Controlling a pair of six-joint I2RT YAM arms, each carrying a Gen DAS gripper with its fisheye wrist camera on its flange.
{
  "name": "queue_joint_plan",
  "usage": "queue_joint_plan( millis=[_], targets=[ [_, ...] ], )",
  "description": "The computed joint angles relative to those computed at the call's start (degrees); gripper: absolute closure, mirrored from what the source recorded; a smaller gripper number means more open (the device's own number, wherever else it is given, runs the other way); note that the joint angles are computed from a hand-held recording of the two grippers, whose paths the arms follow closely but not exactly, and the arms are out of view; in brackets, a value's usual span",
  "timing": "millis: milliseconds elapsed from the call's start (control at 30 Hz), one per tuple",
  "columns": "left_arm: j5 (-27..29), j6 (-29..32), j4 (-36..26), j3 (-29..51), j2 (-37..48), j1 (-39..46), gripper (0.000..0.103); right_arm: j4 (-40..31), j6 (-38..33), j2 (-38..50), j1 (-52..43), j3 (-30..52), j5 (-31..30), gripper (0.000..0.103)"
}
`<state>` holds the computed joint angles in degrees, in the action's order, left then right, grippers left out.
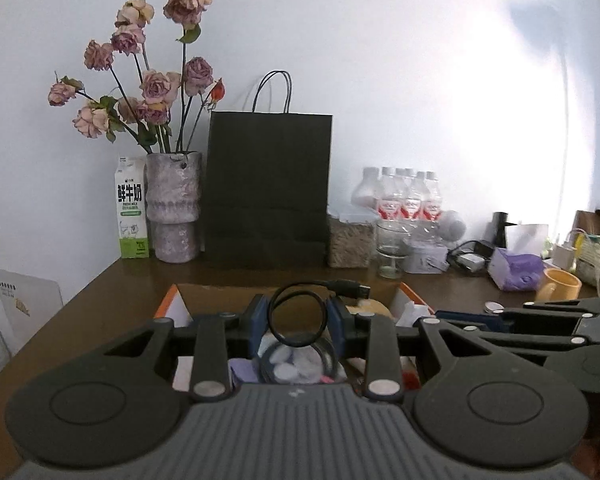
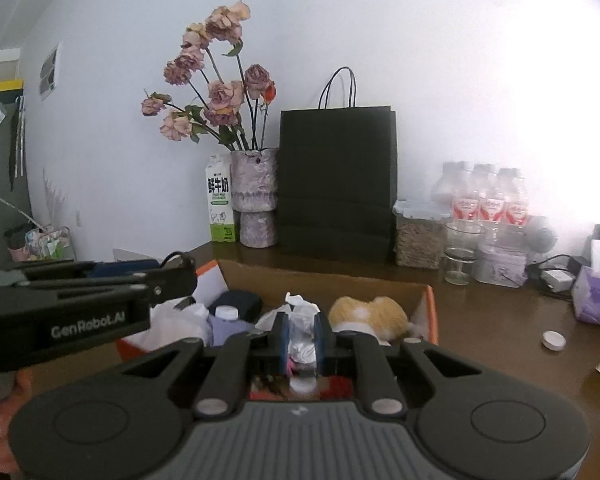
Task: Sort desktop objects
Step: 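Carry the black cable and tissue over the cardboard box, then lower the cable and tissue into the box and open both grippers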
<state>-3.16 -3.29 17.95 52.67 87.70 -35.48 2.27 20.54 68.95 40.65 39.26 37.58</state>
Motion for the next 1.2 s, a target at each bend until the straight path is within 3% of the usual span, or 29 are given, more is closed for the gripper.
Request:
queue_joint_plan(
  millis=[333, 700, 933, 1000, 1033, 1067, 1100, 1133, 1167, 1200],
  targets=[
    [4.5, -1.7, -0.4, 13.9, 17.2, 5.1, 0.070, 6.4, -1.0, 19.5, -10.9, 12.1, -10.2, 0.091],
    [1.6, 3.7, -2.6, 15.7, 22.7, 3.8, 0.068, 6.5, -0.7, 24.9, -11.9, 12.4, -11.4, 0.090],
    [-6.8, 5.0, 2.3, 12.4, 21.3, 2.0, 0.019, 6.0, -0.3, 24.2, -10.8, 11.3, -9.0, 0.083],
    [-8.6, 4.1, 3.3, 11.9, 20.8, 2.1, 0.011, 5.7, 0.1, 23.2, -10.5, 10.8, -7.6, 0.072],
    [-9.5, 3.2, 3.9, 11.5, 20.5, 2.3, 0.002, 5.4, 0.3, 22.8, -10.3, 10.7, -6.5, 0.059],
    [-10.0, 2.3, 4.2, 11.5, 20.3, 2.5, 0.000, 5.4, 0.6, 22.3, -10.1, 10.4, -5.4, 0.042],
    [-9.7, 1.7, 4.8, 11.0, 19.9, 2.9, 0.000, 5.3, 1.0, 21.7, -9.9, 10.0, -4.2, 0.031],
    [-8.4, 1.4, 4.8, 10.8, 19.4, 3.4, 0.000, 5.7, 1.0, 21.0, -9.9, 9.5, -3.7, 0.010],
    [-7.3, 1.1, 4.9, 10.5, 18.9, 3.9, 0.000, 6.6, 0.8, 20.2, -10.0, 8.7, -4.0, 0.000],
    [-7.0, 0.9, 5.1, 10.2, 18.6, 4.0, 0.000, 7.7, 0.6, 19.3, -10.0, 7.8, -4.3, 0.000]
  ],
)
